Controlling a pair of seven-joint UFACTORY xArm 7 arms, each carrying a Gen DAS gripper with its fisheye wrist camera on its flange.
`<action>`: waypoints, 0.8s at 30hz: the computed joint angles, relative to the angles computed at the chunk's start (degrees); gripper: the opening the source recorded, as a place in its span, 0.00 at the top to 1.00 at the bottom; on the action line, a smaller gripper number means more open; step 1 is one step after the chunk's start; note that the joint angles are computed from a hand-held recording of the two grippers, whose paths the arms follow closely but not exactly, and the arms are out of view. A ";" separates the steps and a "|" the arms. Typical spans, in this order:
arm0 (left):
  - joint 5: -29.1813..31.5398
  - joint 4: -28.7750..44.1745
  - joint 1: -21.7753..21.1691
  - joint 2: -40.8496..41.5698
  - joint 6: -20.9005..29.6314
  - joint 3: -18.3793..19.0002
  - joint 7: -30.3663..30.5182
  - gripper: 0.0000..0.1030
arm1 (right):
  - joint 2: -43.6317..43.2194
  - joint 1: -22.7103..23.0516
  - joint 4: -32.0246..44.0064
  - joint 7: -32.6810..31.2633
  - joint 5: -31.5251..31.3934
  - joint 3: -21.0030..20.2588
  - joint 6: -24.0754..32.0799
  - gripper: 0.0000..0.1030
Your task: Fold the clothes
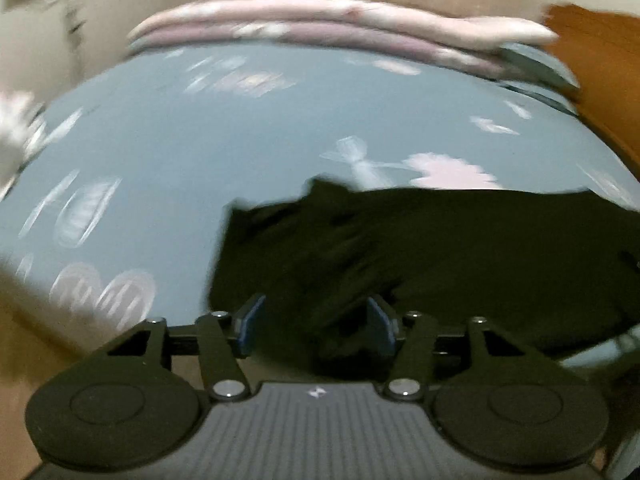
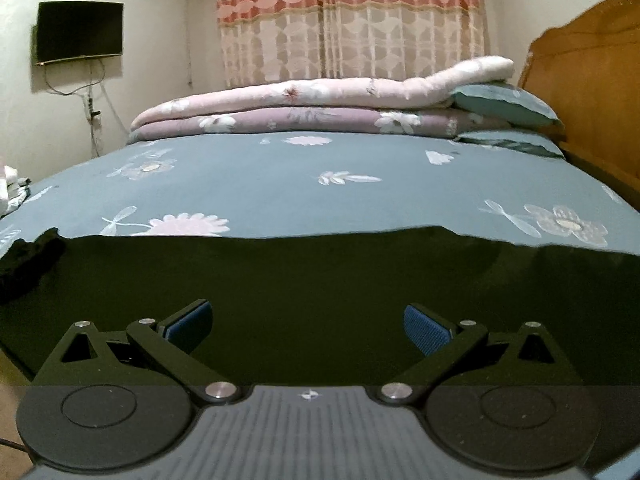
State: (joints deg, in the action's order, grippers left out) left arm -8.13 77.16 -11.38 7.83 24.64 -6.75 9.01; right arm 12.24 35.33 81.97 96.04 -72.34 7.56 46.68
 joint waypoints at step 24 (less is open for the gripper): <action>-9.15 0.53 7.43 6.77 -13.07 -8.75 10.15 0.79 | 8.77 6.55 13.62 -14.07 6.26 -3.38 4.41 0.00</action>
